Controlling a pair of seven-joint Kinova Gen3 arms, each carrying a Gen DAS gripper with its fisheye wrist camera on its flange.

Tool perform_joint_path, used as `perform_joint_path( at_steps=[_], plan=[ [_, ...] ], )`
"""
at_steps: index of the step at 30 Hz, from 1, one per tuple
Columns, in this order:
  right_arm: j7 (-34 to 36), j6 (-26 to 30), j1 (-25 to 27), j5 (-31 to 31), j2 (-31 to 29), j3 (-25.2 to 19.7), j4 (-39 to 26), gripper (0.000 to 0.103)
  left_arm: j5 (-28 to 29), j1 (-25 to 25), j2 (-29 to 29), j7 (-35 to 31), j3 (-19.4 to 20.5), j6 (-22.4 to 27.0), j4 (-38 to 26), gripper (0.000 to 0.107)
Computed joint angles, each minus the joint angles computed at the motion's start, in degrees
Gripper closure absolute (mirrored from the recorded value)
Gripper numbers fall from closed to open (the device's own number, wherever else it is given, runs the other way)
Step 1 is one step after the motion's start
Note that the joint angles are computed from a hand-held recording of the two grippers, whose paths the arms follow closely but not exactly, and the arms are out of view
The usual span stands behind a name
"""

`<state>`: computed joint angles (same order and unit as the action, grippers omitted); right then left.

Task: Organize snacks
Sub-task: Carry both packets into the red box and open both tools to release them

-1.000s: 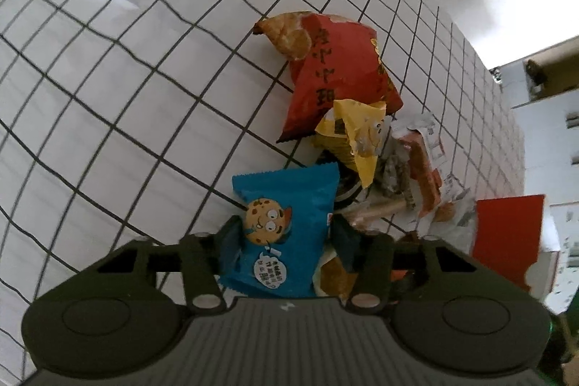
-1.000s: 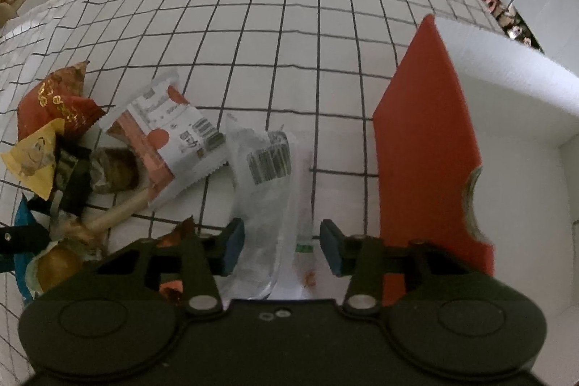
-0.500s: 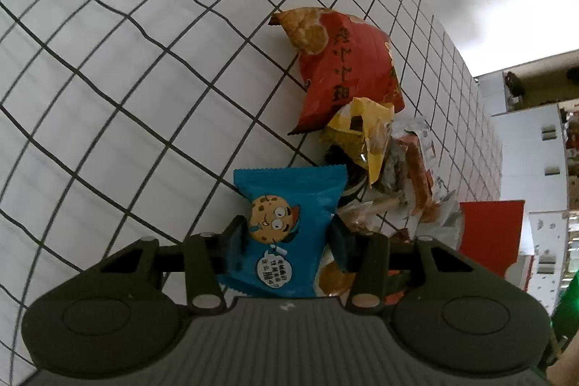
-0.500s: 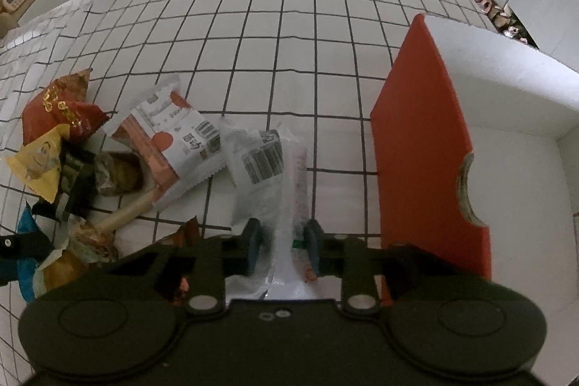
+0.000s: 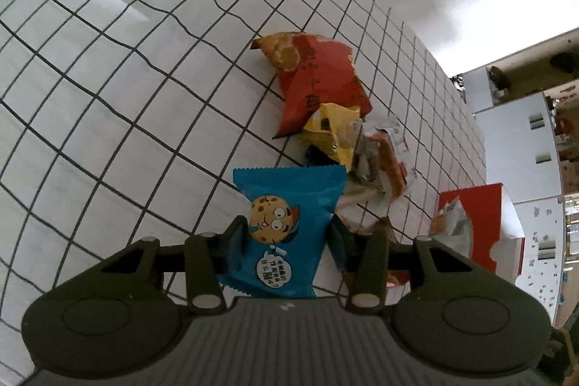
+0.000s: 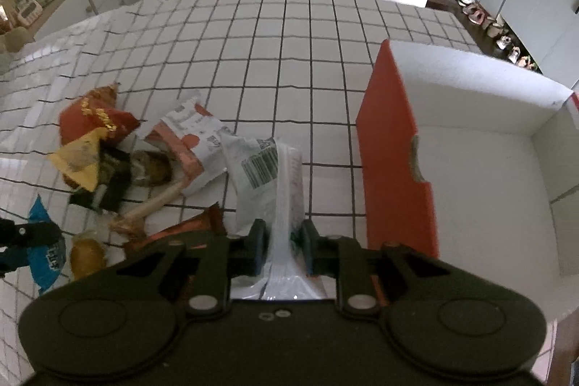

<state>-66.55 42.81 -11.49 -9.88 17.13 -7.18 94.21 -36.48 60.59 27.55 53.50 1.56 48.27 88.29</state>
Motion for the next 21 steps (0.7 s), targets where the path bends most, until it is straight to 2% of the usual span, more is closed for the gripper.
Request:
perform_joint_path(
  at_steps=[8,14,21],
  plan=[
    [3.4,2.0,3.0,-5.3,-6.0,0.2,2.6,0.084,-1.8,1.5,-0.7,-4.3,1.6,4.2,-4.3,0.061],
    [5.9,4.1,4.5,-8.5,-10.5,1.6,4.2,0.084,-1.3,1.6,0.6,-11.8,2.7,8.1,-10.7,0.061],
    [9.8,6.3,6.3,-12.1,-14.1,4.0,4.7,0.084,0.5,2.3,4.3,-22.0,2.3,11.6,-21.1,0.061]
  ],
)
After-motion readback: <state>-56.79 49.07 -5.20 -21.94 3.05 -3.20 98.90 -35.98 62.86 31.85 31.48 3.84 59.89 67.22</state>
